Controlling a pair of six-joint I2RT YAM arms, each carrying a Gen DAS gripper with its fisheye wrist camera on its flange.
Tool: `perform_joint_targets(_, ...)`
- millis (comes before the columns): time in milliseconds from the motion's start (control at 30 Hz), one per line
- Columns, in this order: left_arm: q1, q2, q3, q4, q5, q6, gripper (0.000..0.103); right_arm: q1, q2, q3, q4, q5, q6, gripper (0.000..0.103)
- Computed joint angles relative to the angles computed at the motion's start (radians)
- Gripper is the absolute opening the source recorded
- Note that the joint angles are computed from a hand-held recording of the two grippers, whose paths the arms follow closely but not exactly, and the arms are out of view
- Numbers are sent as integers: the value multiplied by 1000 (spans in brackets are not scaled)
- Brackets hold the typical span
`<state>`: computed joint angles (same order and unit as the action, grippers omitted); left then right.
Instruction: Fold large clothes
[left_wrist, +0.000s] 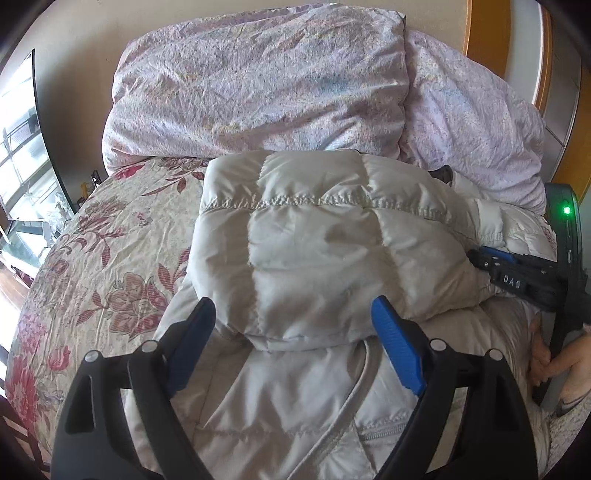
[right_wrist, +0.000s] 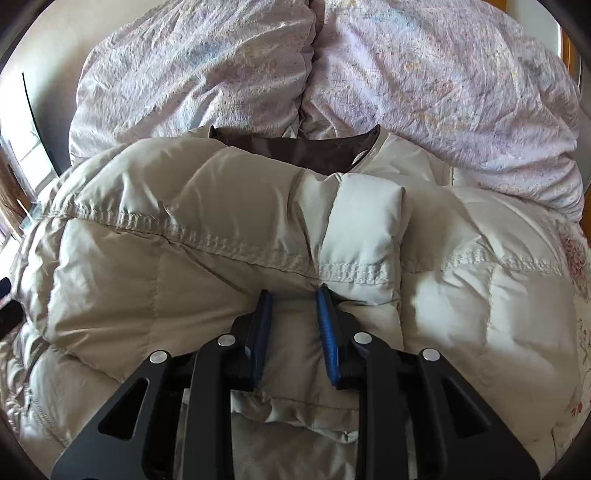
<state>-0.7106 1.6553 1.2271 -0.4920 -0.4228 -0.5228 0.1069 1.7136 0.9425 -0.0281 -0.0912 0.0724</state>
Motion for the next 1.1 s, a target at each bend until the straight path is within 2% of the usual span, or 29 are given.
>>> perform_joint_targets(33, 0, -36, -30, -5, 2, 7, 86, -30, -28, -5, -38, -68, 13, 31)
perform_joint_targets(100, 11, -105, -87, -16, 18, 21, 89, -97, -102, -42, -90, -190, 36, 45)
perform_joint_targets(167, 34, -173, -141, -35, 50, 39, 89, -179, -201, -101, -140, -307, 32, 75)
perform_joint_targets(233, 60, -235, -191, -67, 80, 51, 89, -272, -328, -170, -216, -348, -14, 87)
perform_joint_targets(333, 119, -338, -273, -110, 154, 61, 89, -458, -487, -242, -363, -410, -149, 90)
perform_joint_targets(400, 158, -408, -324, -140, 204, 70, 89, -623, -530, -255, -478, -475, -264, 90)
perform_joint_targets(467, 182, -455, -356, -168, 239, 79, 89, -811, -510, -242, -597, -538, -412, 91)
perform_joint_targets(533, 191, -490, -378, -194, 272, 86, 89, -946, -440, -213, -679, -555, -530, 91)
perform_joint_targets(633, 172, -501, -389, -229, 264, 94, 89, -1106, -294, -153, -803, -576, -685, 91)
perform_joint_targets(700, 158, -503, -400, -243, 272, 88, 89, -1160, -205, -118, -873, -591, -767, 91)
perform_joint_targets(800, 152, -505, -425, -248, 335, 75, 89, -1214, -103, -81, -961, -608, -887, 90)
perform_joint_targets(867, 141, -519, -456, -238, 356, 72, 89, -1230, -58, -71, -993, -608, -925, 90)
perform_joint_targets(1033, 115, -554, -525, -221, 413, 44, 91, -1262, -13, -93, -1055, -615, -1042, 91)
perform_joint_targets(1100, 94, -575, -543, -218, 397, 40, 92, -1273, 3, -100, -1095, -624, -1098, 91)
